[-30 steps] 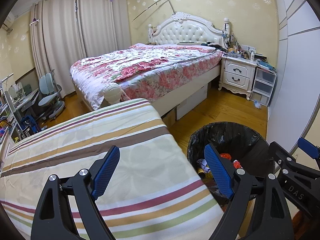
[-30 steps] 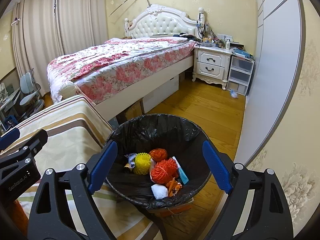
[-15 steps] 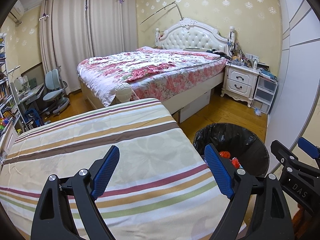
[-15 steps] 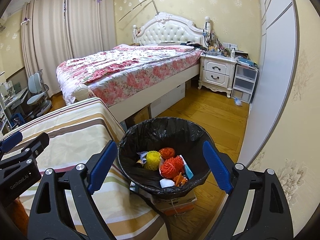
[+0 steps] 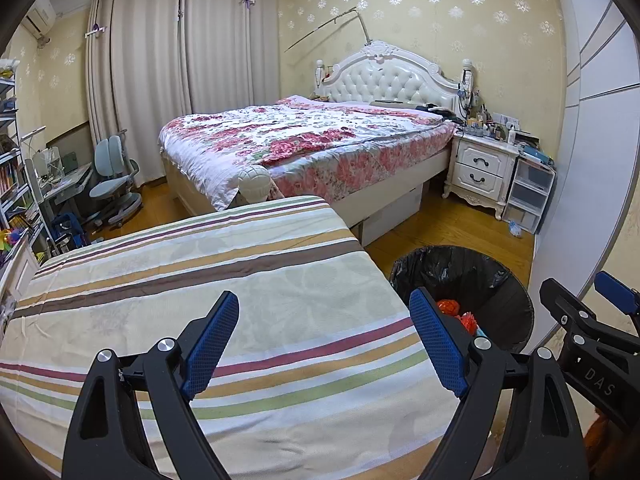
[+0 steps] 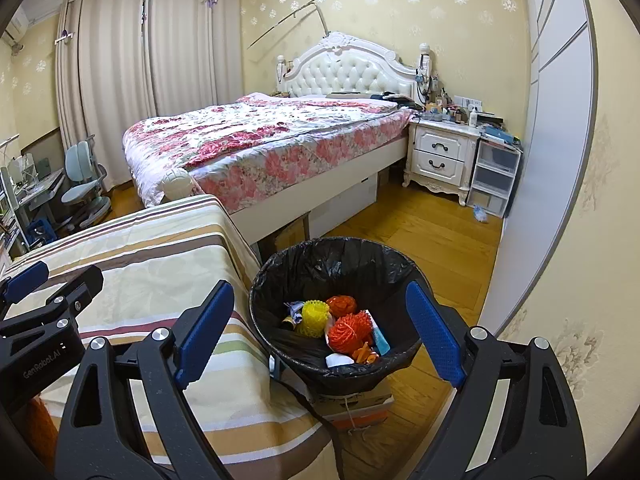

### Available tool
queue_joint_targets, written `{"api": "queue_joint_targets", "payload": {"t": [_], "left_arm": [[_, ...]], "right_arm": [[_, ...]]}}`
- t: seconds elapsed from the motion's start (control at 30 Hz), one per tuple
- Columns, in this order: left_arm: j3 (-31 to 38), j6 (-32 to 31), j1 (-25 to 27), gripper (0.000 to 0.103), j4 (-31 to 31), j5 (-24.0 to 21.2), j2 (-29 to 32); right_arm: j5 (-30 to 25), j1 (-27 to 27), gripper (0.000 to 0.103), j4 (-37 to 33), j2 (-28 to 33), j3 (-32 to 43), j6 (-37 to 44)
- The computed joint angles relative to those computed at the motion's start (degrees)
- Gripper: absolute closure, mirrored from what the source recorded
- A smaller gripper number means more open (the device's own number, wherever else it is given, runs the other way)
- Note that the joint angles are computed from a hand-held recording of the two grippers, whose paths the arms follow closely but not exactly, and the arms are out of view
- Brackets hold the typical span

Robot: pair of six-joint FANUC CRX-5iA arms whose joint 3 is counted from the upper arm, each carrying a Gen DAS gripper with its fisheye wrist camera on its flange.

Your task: Collect trash

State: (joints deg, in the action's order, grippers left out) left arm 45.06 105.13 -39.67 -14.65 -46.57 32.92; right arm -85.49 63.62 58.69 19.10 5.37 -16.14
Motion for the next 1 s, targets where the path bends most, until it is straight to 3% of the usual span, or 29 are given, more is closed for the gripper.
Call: {"api": "queue_joint_targets", "payload": {"t": [1.0], "left_arm": [[-0.95,-0.11,-0.14,0.018,0.1,0.57,-0.61]], "right_arm": [[-0.22,0.12,0.017,-0.03,0.11,0.38,0.32]]}}
